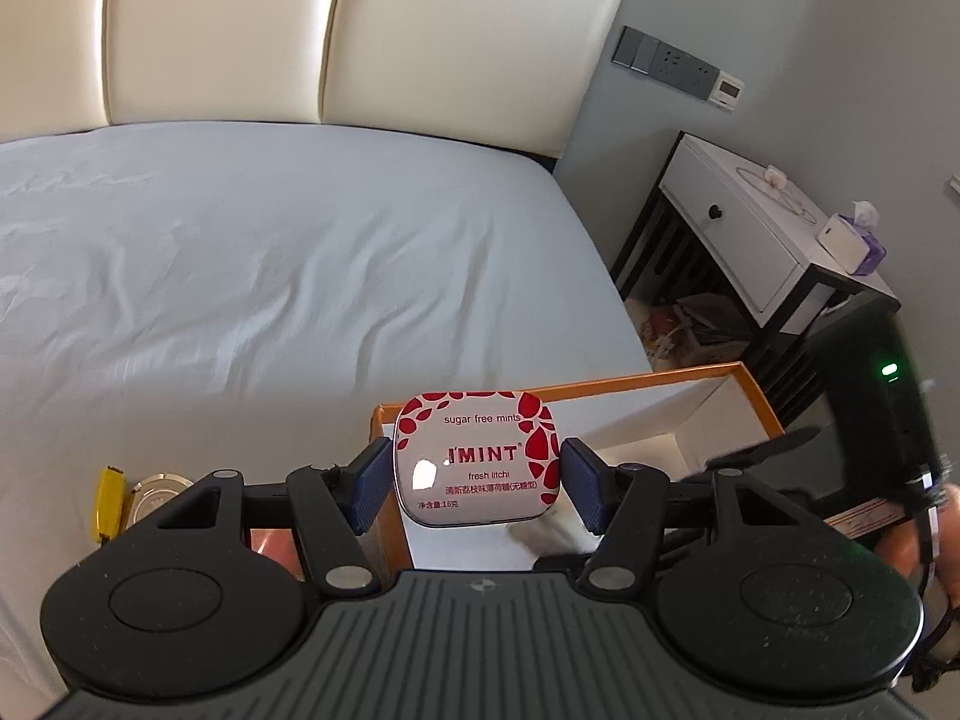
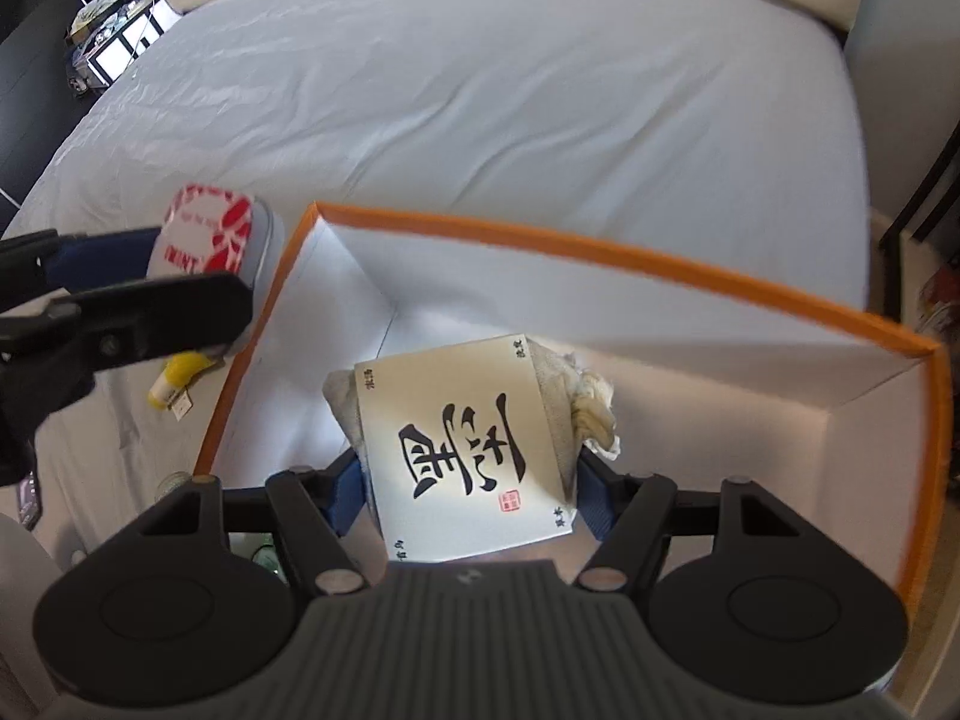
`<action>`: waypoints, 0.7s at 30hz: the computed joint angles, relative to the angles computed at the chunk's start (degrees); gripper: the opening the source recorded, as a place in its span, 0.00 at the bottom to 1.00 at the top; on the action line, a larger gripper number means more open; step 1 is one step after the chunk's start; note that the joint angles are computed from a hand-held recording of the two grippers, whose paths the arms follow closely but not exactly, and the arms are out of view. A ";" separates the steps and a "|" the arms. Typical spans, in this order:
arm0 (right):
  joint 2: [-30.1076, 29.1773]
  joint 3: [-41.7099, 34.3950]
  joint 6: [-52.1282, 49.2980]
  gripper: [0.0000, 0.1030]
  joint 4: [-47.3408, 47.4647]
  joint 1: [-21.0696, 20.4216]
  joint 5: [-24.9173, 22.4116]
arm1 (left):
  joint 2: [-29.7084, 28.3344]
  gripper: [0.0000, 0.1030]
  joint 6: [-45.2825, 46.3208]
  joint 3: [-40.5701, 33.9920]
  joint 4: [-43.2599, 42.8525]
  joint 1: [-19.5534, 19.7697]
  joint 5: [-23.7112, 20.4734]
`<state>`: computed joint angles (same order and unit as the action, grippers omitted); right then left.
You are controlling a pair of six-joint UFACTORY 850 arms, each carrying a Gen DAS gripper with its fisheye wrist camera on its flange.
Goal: Organize rigid objects
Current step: 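Carry the mint tin and the card with pouch over the orange box with both tools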
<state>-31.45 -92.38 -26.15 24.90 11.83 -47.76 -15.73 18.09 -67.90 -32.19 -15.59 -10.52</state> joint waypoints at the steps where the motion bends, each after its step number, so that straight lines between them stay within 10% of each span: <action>1: -1.39 -1.19 0.80 0.66 0.34 0.13 -1.43 | -0.37 0.67 -0.77 -0.26 0.64 0.10 -0.02; 18: -14.73 -13.36 5.44 0.71 3.73 2.39 -16.24 | -4.75 0.67 -6.39 -3.18 6.86 0.23 -1.81; 21: -14.16 -12.12 5.92 0.55 4.19 2.25 -14.84 | -4.89 0.67 -9.61 -3.29 10.88 -0.09 -1.51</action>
